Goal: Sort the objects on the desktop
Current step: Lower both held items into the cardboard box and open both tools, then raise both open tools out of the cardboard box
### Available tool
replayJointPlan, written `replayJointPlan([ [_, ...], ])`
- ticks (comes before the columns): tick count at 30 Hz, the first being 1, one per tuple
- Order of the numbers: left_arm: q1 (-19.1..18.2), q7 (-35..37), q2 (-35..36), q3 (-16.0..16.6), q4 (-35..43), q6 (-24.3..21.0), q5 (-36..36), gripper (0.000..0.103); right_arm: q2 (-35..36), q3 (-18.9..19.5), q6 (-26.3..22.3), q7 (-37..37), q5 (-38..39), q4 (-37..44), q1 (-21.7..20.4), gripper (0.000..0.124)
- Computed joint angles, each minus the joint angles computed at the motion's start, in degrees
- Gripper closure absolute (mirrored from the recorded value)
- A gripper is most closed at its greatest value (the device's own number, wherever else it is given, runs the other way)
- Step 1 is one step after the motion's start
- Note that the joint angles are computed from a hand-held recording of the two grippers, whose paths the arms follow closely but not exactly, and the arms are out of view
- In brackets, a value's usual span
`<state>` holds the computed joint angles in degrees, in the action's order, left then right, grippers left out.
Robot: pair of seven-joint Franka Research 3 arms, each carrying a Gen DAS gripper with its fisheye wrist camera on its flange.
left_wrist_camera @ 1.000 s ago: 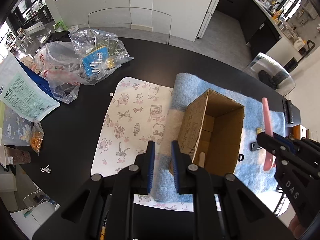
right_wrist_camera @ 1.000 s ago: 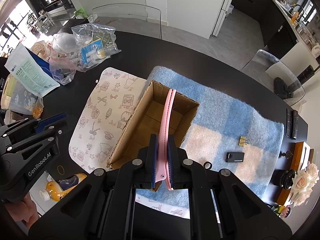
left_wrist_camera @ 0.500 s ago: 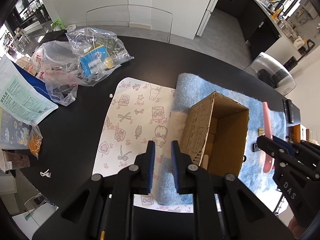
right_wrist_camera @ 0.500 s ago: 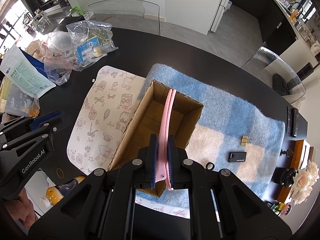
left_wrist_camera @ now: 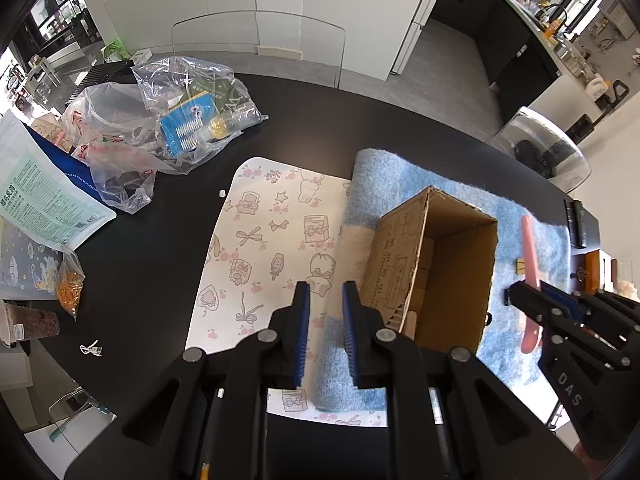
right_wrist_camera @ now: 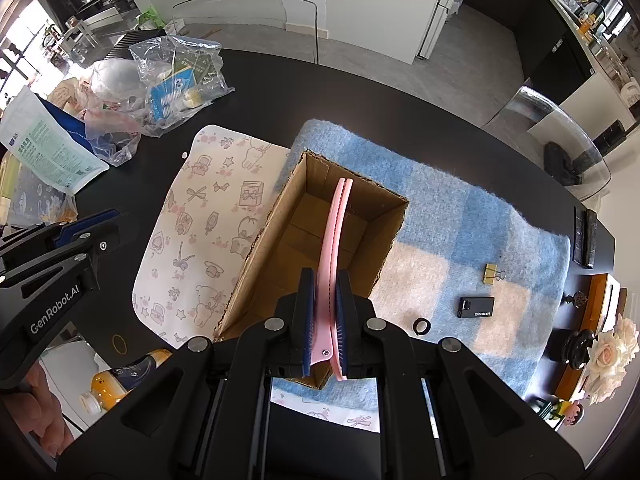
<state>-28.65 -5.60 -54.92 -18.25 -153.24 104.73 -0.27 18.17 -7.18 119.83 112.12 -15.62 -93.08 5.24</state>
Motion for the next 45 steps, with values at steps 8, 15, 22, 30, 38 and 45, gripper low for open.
replayJointPlan([
  [8,-0.03,-0.25,-0.1,0.02,0.14,-0.41,-0.01,0.087,-0.02,-0.11,0.32,0.23,-0.21,-0.07,-0.01,0.11],
  [15,-0.01,-0.24,0.36,-0.03,0.61,-0.69,-0.02,0.087,-0.36,-0.17,0.8,0.99,-1.1,-0.37,0.24,0.057],
  [22,0.22,-0.37,2.46,-0.71,2.81,-0.84,0.48,0.087,-1.95,-0.22,0.81,1.67,-1.57,-1.86,0.09,0.05],
  [30,0.56,-0.88,7.89,-2.42,8.34,-0.88,2.24,0.087,-8.47,0.11,2.24,5.52,-4.6,-8.19,-0.62,0.044],
  [38,0.67,-1.53,16.79,-4.81,16.9,-0.57,5.02,0.087,-17.5,1.77,2.36,9.34,-8.62,-16.25,-2.9,0.042],
  [45,0.28,-3.58,25.17,-7.34,25.45,-1.15,8.65,0.072,-27.02,4.25,2.09,11.65,-11.24,-24.18,-5.94,0.042],
])
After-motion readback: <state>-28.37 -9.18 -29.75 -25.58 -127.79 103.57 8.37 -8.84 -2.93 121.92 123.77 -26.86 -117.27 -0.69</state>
